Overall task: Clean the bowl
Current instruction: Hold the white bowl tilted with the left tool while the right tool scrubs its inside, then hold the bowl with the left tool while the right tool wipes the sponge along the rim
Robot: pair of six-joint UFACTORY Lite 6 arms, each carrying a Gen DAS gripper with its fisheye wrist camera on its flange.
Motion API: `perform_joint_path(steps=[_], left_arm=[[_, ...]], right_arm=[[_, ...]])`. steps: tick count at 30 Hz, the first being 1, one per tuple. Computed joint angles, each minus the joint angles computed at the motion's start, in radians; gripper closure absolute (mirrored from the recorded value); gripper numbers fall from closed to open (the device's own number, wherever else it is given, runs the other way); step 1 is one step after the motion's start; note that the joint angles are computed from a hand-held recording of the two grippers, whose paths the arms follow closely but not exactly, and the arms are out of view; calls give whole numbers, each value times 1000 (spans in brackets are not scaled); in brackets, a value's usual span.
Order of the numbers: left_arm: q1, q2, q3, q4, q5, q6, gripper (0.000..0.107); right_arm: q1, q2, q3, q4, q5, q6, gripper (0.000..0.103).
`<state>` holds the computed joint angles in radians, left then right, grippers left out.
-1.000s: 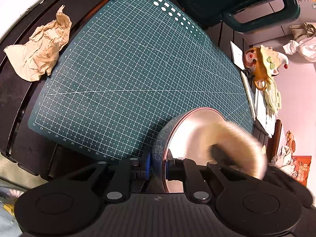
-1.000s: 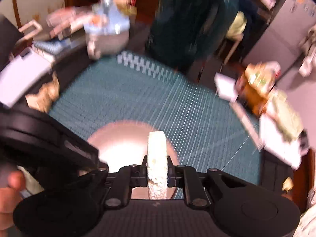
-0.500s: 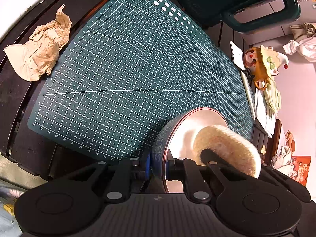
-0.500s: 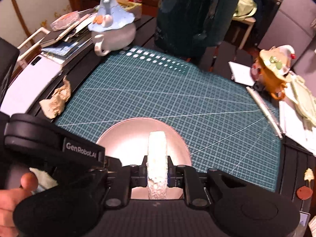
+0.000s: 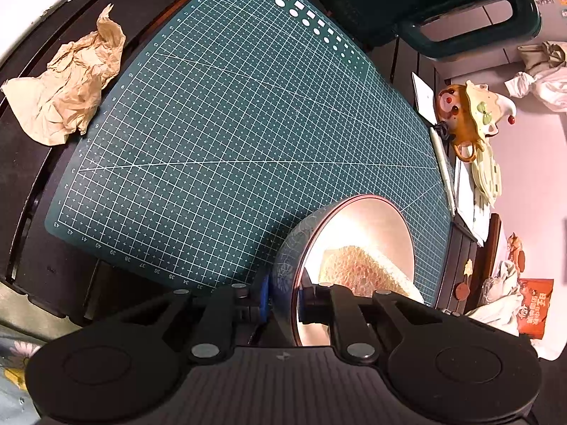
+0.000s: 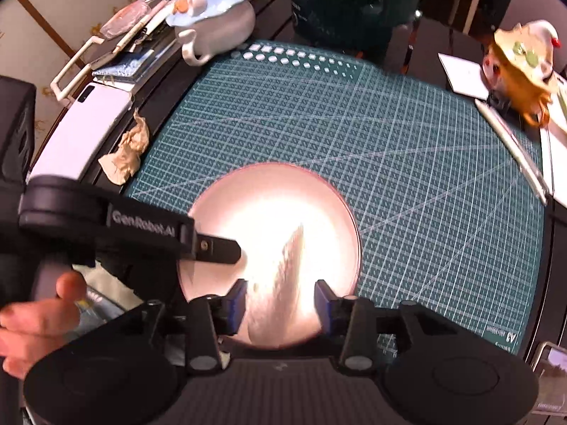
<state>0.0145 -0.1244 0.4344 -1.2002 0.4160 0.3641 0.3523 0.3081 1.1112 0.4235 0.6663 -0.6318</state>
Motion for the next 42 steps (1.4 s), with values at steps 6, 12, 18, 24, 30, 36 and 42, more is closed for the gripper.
perform_joint_path(steps=[6,12,18,24,30,36,42], left_arm=[[5,25,3,-67,6,66,92],[-11,31,14,-72,-6,72,91],[-10,51,22,-91,-7,81,92],[-11,44,18,-101,-4,80,92],[13,39,3,-109,9,116,92],[16,48,12,-106,12,117,92],[26,41,12,-87,23,109,92]], right_arm=[[-15,-86,-105,101,-53,-127,52],[-61,-156,-186,202,-60,-329,52],[-59,-297,-330,308,-161,-532,50],[-85,-391,-411,363,-246,-531,64],[-106,-416,-461,463,-264,-593,77],[-54,-439,-497,557,-313,-635,90],[21,-430,-466,484,-402,-571,90]])
